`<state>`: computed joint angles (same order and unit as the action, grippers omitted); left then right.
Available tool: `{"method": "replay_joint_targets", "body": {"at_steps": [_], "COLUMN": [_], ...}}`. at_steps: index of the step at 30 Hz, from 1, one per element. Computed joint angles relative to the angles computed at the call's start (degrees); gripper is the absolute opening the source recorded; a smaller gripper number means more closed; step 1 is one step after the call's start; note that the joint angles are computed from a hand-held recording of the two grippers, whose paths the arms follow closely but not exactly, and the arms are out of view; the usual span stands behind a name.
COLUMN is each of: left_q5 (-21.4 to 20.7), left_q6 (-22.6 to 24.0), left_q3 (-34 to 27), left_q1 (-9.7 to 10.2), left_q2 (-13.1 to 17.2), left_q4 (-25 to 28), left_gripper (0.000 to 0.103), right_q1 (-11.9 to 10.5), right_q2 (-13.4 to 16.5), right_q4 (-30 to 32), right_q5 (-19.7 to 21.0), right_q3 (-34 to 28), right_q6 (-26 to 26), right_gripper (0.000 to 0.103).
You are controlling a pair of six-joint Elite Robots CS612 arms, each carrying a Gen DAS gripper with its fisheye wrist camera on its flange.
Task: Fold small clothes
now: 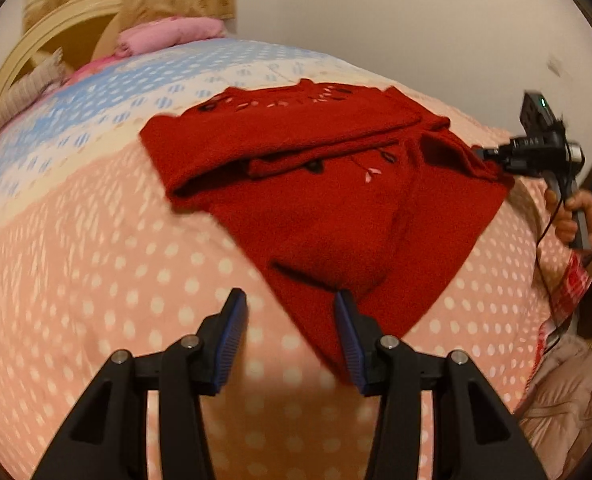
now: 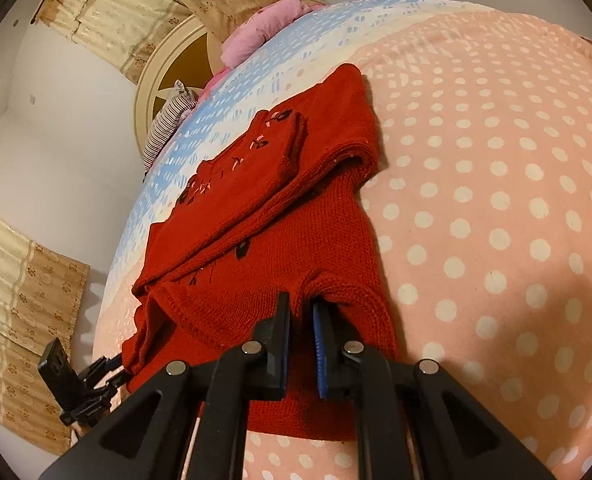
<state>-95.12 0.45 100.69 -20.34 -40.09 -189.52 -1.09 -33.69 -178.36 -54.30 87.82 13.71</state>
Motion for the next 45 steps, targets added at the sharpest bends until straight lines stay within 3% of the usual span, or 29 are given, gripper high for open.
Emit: {"method": "replay_joint_targets", "body": {"at_steps": [4,6,8,11,13,15,19,21,23,28,33,35,36,37,38,40,43,45], "left_q5": [-0.7,-1.6,-5.7,-12.8,-14.0,-14.7,-15.5,-16.1,-15.8,-14.8,-13.6,-12.2,-10.8,-9.3,-8.5,-7.8,-6.9,-5.9], "left_q6": [2.9,0.9,-3.4,-9.9,-12.5,-14.9,-20.3,-21.8,-21.9,-22.1,-24.0,-24.1,-23.9,-23.5,-23.3,-23.4,-24.0,-24.2], "left_q3": [-2.8,-4.5,-6.2,-7.5,-7.5,-7.4,-8.0,-8.7,-8.8,-8.9,-8.9,-8.7,-8.6,-8.5,-8.4,-8.2,-7.6,-6.9], "left_q1": [-0.45,-0.14,0.95,2.71,3.10,3.23,3.44,3.52,3.40,3.16,2.98,2.69,2.40,2.10,1.96,1.82,1.68,1.41], "left_q2": [1.3,2.1,3.1,4.5,4.9,5.2,6.0,6.5,6.6,6.7,6.7,6.7,6.6,6.4,6.3,6.4,6.3,5.9], "left_q4": [-0.5,-0.4,-0.1,-1.1,-1.8,-3.3,-5.8,-5.8,-5.9,-6.1,-6.8,-6.8,-6.7,-6.3,-6.3,-7.2,-9.6,-11.5], "left_gripper": [0.050,0.050,0.050,0.050,0.050,0.050,0.050,0.051,0.051,0.051,0.050,0.045,0.037,0.024,0.018,0.009,0.006,0.006], "right_q1": [0.2,0.0,-0.3,-1.1,-1.6,-2.0,-2.9,-3.1,-2.8,0.0,3.7,4.5,4.9,5.4,5.9,6.1,6.3,6.3], "right_q2": [0.1,0.4,0.8,1.5,2.1,2.5,3.0,2.3,1.0,-1.5,0.2,1.1,1.6,1.8,2.1,2.0,1.2,0.3], "right_q4": [0.7,0.3,-1.3,-5.6,-9.0,-12.4,-18.4,-20.3,-19.0,-9.0,-4.0,-1.6,-0.5,-0.5,-1.4,-3.0,-5.8,-8.2], "right_q5": [-0.2,0.6,2.4,5.8,7.4,8.0,10.2,7.8,3.9,-6.8,-19.0,-21.0,-22.5,-24.6,-27.2,-28.2,-30.2,-30.7], "right_q3": [-0.7,-1.1,-1.2,-1.2,-1.2,-1.3,-1.6,-0.7,0.5,0.9,-3.5,-5.1,-5.8,-6.1,-6.3,-5.7,-4.1,-2.5], "right_q6": [-0.1,1.2,3.1,7.3,10.5,12.9,17.5,17.9,14.6,-2.5,-13.4,-16.1,-17.4,-18.3,-19.4,-19.7,-18.8,-18.0], "right_gripper": [0.010,0.010,0.011,0.025,0.053,0.059,0.059,0.059,0.059,0.059,0.059,0.058,0.058,0.043,0.034,0.021,0.010,0.009]}}
